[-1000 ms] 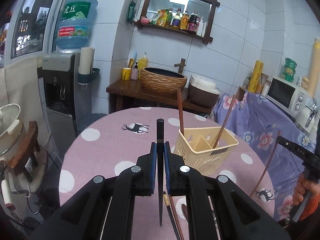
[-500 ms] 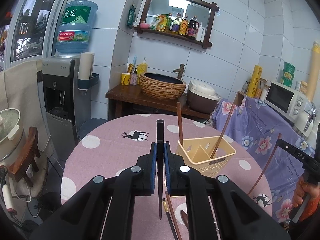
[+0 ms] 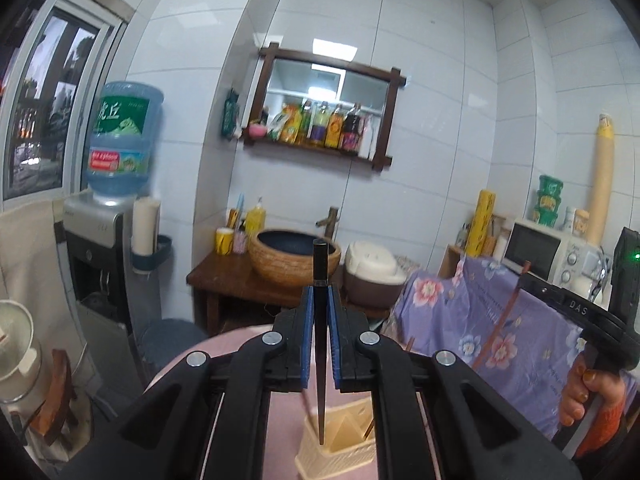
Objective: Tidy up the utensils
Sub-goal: 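Lift both held chopsticks and carry them above the utensil holder, then open both tools to drop the chopsticks into the holder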
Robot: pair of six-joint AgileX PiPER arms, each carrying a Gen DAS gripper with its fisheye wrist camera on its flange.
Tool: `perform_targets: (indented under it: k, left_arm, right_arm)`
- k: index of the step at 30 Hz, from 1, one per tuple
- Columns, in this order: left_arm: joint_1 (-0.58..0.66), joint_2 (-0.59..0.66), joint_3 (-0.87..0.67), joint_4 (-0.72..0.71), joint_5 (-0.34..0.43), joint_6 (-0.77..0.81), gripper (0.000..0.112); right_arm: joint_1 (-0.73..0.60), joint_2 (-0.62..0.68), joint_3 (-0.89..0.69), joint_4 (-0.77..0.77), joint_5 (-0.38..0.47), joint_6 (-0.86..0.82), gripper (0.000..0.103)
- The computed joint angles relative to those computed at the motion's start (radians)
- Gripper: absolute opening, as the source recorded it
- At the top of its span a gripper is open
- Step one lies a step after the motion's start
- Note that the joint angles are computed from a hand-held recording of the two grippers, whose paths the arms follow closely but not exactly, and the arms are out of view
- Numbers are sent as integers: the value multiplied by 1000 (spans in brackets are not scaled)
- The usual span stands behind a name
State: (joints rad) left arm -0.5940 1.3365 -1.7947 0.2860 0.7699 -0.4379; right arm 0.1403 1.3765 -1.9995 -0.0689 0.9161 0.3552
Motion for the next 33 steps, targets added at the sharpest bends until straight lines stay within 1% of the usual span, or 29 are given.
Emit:
perform_targets:
  k: [2, 4, 8, 11, 15, 23, 27, 28, 30, 31, 32, 33]
  left_arm:
    - [-34, 36, -30, 53, -1, -44, 8]
    - [-48, 60, -13, 74, -25, -76, 8]
    - [-62, 66, 137, 152, -107, -199, 8]
    - [-62, 55, 262, 184, -166, -275, 8]
    - [-41, 49, 363, 140, -211, -277, 8]
    - [0, 54, 447, 29, -244, -207, 8]
    - [-8, 46, 467, 69, -251, -231, 8]
    - [-4, 41, 473, 49, -257, -213, 9]
    - [-6, 31, 477, 40, -252, -201, 20]
    - [-14, 24, 485, 63, -251, -220, 42]
    - [-29, 9, 499, 112, -251, -261, 59]
    - [-49, -11, 522, 180, -255, -317, 62]
  right_arm:
    - [54, 24, -19, -88, -20, 61, 8]
    - [87, 24, 37, -144, -65, 121, 8]
    - [124, -7, 243, -251, -172, 254, 8]
    - [144, -21, 366, -308, -222, 315, 8]
    - [154, -29, 464, -336, -252, 352, 8]
    - [130, -40, 564, -279, -301, 328, 8]
    - [110, -52, 597, -229, -328, 296, 8]
    - [113, -57, 607, -238, -334, 305, 8]
    - [131, -71, 627, -276, -341, 323, 8]
    - [141, -79, 636, -289, -342, 326, 8]
    - [155, -91, 648, -307, -342, 332, 12]
    - [169, -105, 662, -328, -343, 343, 16]
